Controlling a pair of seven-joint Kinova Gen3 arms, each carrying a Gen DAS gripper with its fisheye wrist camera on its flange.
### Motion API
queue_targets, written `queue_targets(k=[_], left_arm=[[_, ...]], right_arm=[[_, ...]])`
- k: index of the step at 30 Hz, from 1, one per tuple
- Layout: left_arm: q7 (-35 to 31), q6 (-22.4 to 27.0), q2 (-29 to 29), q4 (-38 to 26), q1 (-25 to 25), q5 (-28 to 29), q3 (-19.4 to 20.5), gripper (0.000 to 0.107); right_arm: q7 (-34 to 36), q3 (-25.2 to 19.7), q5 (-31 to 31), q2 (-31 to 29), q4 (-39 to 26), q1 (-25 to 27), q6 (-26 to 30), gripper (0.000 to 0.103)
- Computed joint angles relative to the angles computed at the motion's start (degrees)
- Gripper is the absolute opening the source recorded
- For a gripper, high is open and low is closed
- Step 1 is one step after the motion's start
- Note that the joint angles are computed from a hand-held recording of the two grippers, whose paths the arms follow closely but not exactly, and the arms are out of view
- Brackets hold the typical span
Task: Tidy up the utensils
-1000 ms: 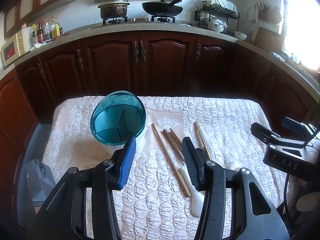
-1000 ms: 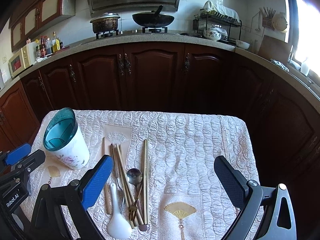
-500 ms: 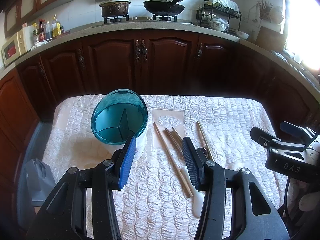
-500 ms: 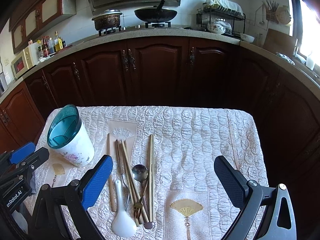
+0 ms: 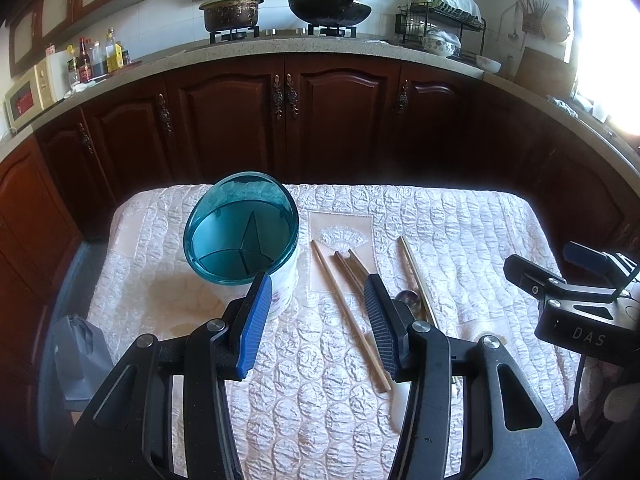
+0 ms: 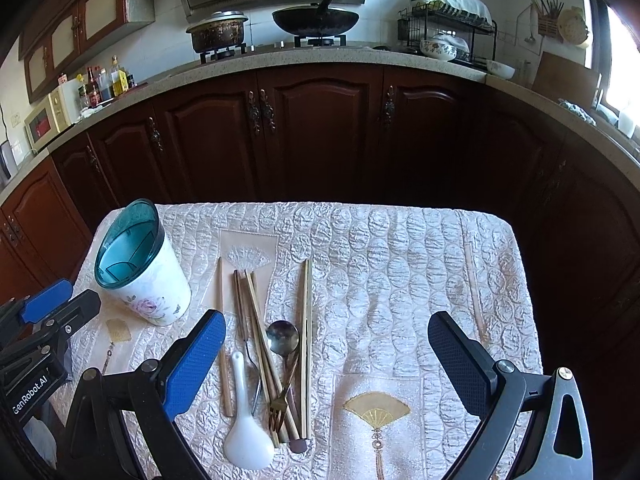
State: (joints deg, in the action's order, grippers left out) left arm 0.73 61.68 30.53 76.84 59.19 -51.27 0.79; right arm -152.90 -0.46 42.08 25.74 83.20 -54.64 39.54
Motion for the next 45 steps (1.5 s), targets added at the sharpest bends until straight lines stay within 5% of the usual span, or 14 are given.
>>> queue_targets(k=[24, 34, 40, 45], left_arm=[[-0.39, -1.15, 0.36, 0.15, -1.02, 1.5, -0.02, 0.047], [1.09, -12.69, -2.62, 7.13, -6.87, 8.39, 0.93, 0.047], [-1.28, -17.87, -0.57, 7.5, -9.21, 13.07, 0.52, 0.047], [-6.53, -17.2, 3.89, 2.8, -10.5, 17.63, -0.17, 0.047]], right_arm=[[5.09, -0.42, -3.71, 1.39, -1.66, 0.85, 0.74, 0.101], [11.7, -2.03, -10.47, 3.35, -1.84, 5.51, -1.84, 0.101], [21.72, -3.77, -18.44, 6.94, -3.94, 9.92, -5.39, 0.08], [30.8, -5.75, -26.19, 12.15, -10.5, 13.73, -3.53, 0.057]])
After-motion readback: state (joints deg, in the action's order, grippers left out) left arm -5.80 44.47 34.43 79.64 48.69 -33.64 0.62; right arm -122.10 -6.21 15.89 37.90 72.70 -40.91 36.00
